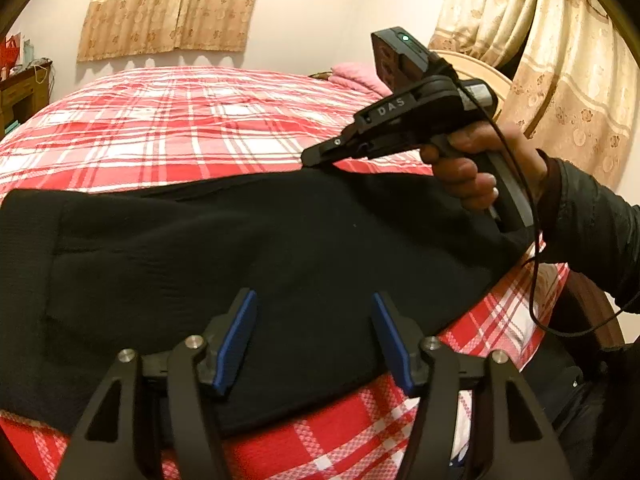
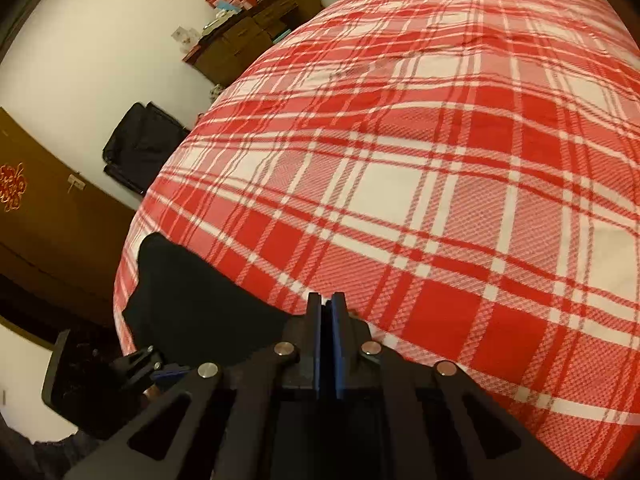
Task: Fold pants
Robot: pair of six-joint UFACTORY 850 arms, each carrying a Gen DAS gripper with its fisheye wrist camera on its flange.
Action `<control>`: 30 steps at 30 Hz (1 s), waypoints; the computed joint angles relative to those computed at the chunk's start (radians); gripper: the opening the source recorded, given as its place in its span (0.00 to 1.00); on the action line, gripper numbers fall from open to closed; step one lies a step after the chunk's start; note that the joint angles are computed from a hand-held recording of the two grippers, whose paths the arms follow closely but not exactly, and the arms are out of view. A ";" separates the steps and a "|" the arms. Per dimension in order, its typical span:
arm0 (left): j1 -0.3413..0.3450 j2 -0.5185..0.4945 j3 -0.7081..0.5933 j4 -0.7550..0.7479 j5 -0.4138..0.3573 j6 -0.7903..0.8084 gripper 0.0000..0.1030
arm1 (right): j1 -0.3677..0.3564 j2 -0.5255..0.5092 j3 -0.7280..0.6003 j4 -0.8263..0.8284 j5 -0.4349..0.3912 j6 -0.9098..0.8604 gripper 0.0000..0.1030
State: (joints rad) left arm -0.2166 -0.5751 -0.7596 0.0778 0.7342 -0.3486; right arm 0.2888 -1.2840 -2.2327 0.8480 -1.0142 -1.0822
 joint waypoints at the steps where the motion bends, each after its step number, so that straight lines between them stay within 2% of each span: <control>1: -0.001 0.000 0.001 -0.004 0.003 0.004 0.61 | 0.000 -0.009 -0.014 -0.006 -0.004 0.007 0.04; 5: -0.001 0.005 0.004 -0.001 0.005 -0.007 0.61 | 0.008 -0.016 -0.013 -0.038 0.022 0.018 0.04; 9: -0.015 0.022 0.005 -0.053 -0.022 0.019 0.61 | -0.002 0.038 0.064 -0.009 0.050 -0.026 0.06; 11: -0.024 0.029 0.004 -0.074 -0.035 0.029 0.61 | -0.005 0.109 0.168 0.002 0.134 -0.096 0.06; 12: -0.030 0.034 0.004 -0.084 -0.037 0.036 0.61 | -0.009 0.166 0.251 0.008 0.208 -0.161 0.06; 15: -0.051 0.046 -0.003 -0.101 -0.046 0.064 0.61 | -0.041 0.249 0.368 0.048 0.269 -0.272 0.07; 17: -0.067 0.051 -0.013 -0.101 -0.054 0.080 0.61 | -0.074 0.288 0.420 0.070 0.283 -0.321 0.07; 19: -0.087 0.049 -0.035 -0.088 -0.067 0.096 0.61 | -0.118 0.323 0.468 0.098 0.292 -0.362 0.15; 20: -0.097 0.045 -0.050 -0.079 -0.080 0.102 0.61 | -0.142 0.338 0.486 0.113 0.293 -0.377 0.36; 21: -0.100 0.041 -0.059 -0.064 -0.088 0.101 0.61 | -0.171 0.354 0.505 0.126 0.294 -0.388 0.52; 25: -0.127 0.004 -0.132 0.015 -0.146 0.092 0.61 | -0.296 0.410 0.564 0.204 0.292 -0.423 0.54; 28: -0.139 -0.026 -0.186 0.094 -0.175 0.060 0.61 | -0.403 0.429 0.563 0.203 0.274 -0.320 0.54; 30: -0.145 -0.049 -0.225 0.144 -0.194 0.030 0.61 | -0.470 0.458 0.593 0.230 0.302 -0.296 0.54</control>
State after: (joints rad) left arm -0.3619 -0.6243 -0.9846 0.2218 0.5406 -0.3181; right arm -0.1815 -0.8264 -1.6395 1.0783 -0.7123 -1.3779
